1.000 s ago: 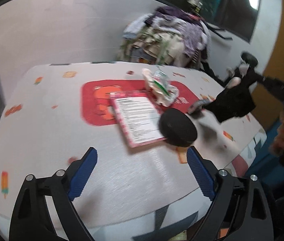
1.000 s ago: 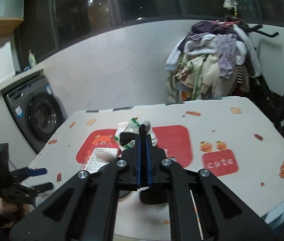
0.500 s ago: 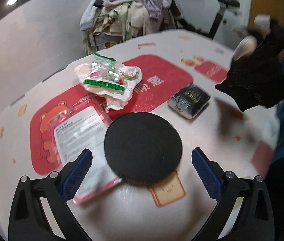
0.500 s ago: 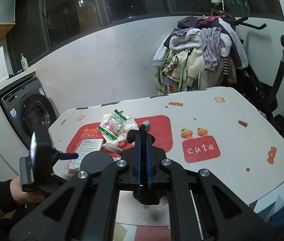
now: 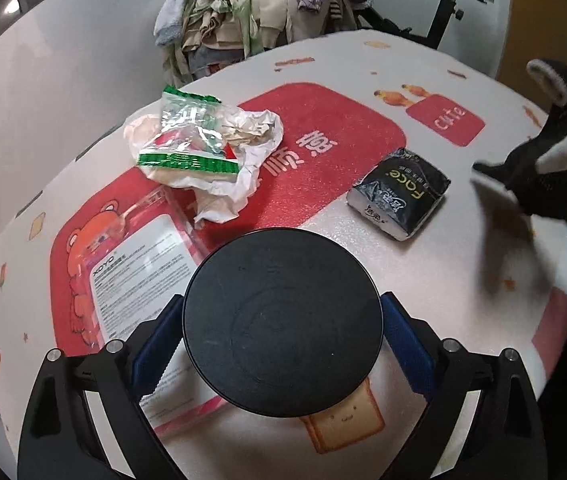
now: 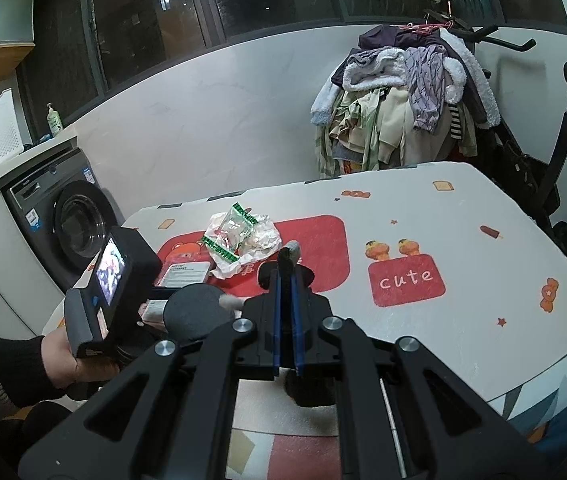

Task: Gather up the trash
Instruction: 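Grasp the round black lid with the left gripper while the right holds the glove, then lower the black lid and glove into the bin and open both grippers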

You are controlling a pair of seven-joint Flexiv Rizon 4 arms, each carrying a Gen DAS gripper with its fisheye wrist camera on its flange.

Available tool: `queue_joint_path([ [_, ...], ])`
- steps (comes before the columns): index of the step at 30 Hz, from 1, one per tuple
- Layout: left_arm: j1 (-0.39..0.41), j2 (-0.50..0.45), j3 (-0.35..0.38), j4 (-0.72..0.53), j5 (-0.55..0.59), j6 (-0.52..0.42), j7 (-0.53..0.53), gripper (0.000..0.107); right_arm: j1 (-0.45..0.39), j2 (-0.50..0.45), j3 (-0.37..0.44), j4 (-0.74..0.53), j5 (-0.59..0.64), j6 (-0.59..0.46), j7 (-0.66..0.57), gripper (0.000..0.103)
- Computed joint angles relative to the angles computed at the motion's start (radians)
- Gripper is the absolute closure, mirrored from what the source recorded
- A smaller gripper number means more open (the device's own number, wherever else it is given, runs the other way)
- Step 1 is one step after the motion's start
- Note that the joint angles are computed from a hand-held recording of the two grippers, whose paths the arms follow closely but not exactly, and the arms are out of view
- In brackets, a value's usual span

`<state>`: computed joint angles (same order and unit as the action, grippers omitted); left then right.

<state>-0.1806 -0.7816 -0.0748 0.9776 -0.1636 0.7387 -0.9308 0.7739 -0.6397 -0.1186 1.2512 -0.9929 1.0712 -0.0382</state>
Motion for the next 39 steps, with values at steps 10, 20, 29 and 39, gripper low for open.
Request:
queue_joint_path([
  [10,0.118,0.245,-0.107,0.346,-0.242,0.151,0.092,0.015,0.026,0.002,0.015,-0.034,0.009,-0.010,-0.051,0.094],
  [20,0.168,0.554,-0.075,0.719,-0.573,0.224,0.301,0.015,0.076,0.016,0.070,-0.052,0.069,-0.022,-0.143,0.094],
  [29,0.136,0.686,0.020,0.867,-0.684,0.219,0.409,0.015,0.123,0.017,0.135,-0.068,0.179,-0.052,-0.266,0.094],
  [39,0.121,0.733,0.060,0.938,-0.741,0.211,0.472,0.015,0.147,-0.022,0.211,-0.102,0.374,-0.112,-0.401,0.094],
])
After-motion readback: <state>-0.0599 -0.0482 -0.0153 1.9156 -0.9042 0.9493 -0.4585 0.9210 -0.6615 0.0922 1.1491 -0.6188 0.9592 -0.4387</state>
